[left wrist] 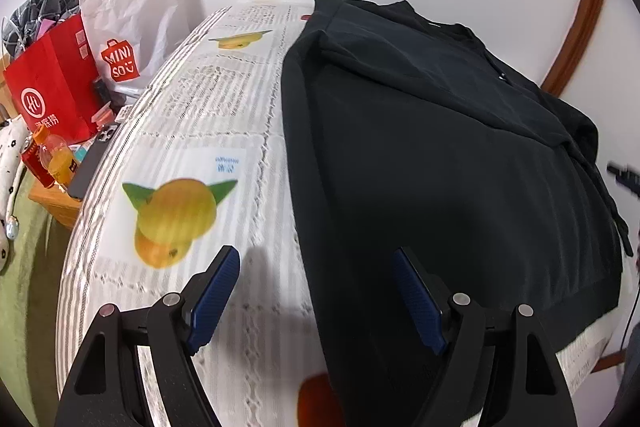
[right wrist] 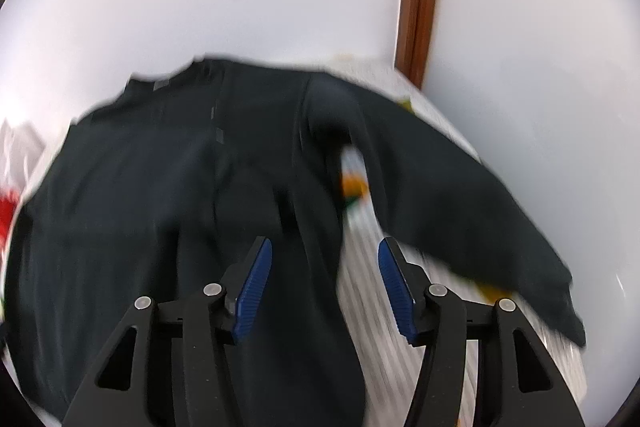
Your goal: Fold small clothes
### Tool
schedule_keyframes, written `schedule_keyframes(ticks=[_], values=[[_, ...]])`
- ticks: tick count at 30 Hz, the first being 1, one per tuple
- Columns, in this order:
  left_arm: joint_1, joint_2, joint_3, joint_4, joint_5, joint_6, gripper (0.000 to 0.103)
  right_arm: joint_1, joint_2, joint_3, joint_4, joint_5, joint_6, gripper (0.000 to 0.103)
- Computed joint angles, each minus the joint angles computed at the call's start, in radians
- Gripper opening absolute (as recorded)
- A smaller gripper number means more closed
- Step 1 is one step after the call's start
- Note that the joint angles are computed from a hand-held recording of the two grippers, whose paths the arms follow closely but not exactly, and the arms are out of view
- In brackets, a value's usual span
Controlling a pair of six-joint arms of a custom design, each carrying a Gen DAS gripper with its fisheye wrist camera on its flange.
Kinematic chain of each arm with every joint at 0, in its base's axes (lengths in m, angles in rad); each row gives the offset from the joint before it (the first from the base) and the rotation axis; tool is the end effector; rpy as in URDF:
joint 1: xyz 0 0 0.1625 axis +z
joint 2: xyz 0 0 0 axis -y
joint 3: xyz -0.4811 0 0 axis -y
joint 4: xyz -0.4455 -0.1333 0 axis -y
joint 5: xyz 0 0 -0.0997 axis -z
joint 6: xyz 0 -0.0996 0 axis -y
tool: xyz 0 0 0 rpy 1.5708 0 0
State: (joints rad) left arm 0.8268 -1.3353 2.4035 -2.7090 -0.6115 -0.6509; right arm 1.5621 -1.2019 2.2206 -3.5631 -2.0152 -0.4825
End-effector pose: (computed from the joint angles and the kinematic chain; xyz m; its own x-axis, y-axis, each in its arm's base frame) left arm -0.1333 -0.4621 0.1898 -0.7762 -0.1689 -0.6074 0.2580 0.7939 -0.5505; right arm 0.0858 -0.5383 0.2638 -0.7993 0.0610 0.5978 -0.4131 0.6667 -0.6203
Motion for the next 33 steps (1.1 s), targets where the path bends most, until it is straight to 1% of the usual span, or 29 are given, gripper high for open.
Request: schedule_keyframes(ticks=[3, 4, 6, 8, 9, 11, 12, 13, 14, 15, 16, 18, 21, 24, 25, 26, 28, 30, 31, 33], values=[[-0.012, -0.007, 0.024, -0.026, -0.021, -0.007, 0.076, -0.051, -0.038, 0.095, -0.013, 0.036, -0.016, 0.057], [-0.02, -0.007, 0.031, -0.024, -0.012, -0.02, 0.075, -0.07, -0.051, 0.125, -0.015, 0.055, -0.025, 0.057], [-0.035, 0.001, 0.042, -0.02, 0.012, -0.034, 0.068, -0.104, -0.068, 0.182, -0.037, 0.095, -0.046, 0.057], [-0.044, 0.013, 0.046, -0.018, 0.014, -0.019, 0.057, -0.124, -0.064, 0.229, -0.077, 0.121, -0.068, 0.057], [-0.047, 0.019, 0.042, 0.014, 0.033, -0.041, 0.053, -0.137, -0.065, 0.253, -0.107, 0.135, -0.082, 0.057], [-0.062, 0.021, 0.044, 0.069, 0.083, -0.095, 0.03, -0.148, -0.05, 0.278, -0.16, 0.155, -0.087, 0.056], [-0.063, 0.014, 0.051, 0.049, 0.068, -0.083, 0.023, -0.155, -0.047, 0.284, -0.171, 0.169, -0.089, 0.046], [-0.061, 0.007, 0.059, 0.014, 0.043, -0.065, 0.011, -0.164, -0.047, 0.293, -0.177, 0.199, -0.096, 0.037], [-0.061, 0.001, 0.062, 0.008, 0.032, -0.068, 0.008, -0.173, -0.054, 0.31, -0.176, 0.226, -0.108, 0.016], [-0.068, -0.007, 0.068, 0.022, 0.036, -0.093, 0.007, -0.175, -0.051, 0.316, -0.185, 0.237, -0.119, 0.013], [-0.075, -0.013, 0.071, 0.035, 0.04, -0.104, 0.006, -0.17, -0.045, 0.328, -0.225, 0.228, -0.137, 0.011], [-0.091, -0.031, 0.08, 0.073, 0.042, -0.135, 0.006, -0.166, -0.044, 0.349, -0.262, 0.226, -0.163, 0.01], [-0.124, -0.087, 0.107, 0.143, 0.03, -0.205, 0.005, -0.168, -0.072, 0.375, -0.253, 0.237, -0.184, 0.01], [-0.168, -0.146, 0.13, 0.265, 0.037, -0.289, 0.005, -0.173, -0.112, 0.401, -0.22, 0.253, -0.197, 0.01], [-0.19, -0.168, 0.138, 0.34, 0.048, -0.336, 0.005, -0.167, -0.111, 0.399, -0.216, 0.246, -0.198, 0.01], [-0.197, -0.176, 0.138, 0.373, 0.05, -0.355, 0.005, -0.162, -0.107, 0.403, -0.226, 0.236, -0.209, 0.01], [-0.208, -0.206, 0.156, 0.387, 0.037, -0.363, 0.005, -0.135, -0.087, 0.395, -0.234, 0.195, -0.213, 0.01], [-0.203, -0.216, 0.153, 0.394, 0.032, -0.351, 0.005, -0.113, -0.082, 0.384, -0.222, 0.156, -0.21, 0.013], [-0.208, -0.225, 0.156, 0.388, 0.032, -0.345, 0.005, -0.098, -0.085, 0.372, -0.199, 0.138, -0.202, 0.014], [-0.209, -0.233, 0.161, 0.339, 0.027, -0.309, 0.005, -0.082, -0.103, 0.36, -0.165, 0.127, -0.186, 0.02]])
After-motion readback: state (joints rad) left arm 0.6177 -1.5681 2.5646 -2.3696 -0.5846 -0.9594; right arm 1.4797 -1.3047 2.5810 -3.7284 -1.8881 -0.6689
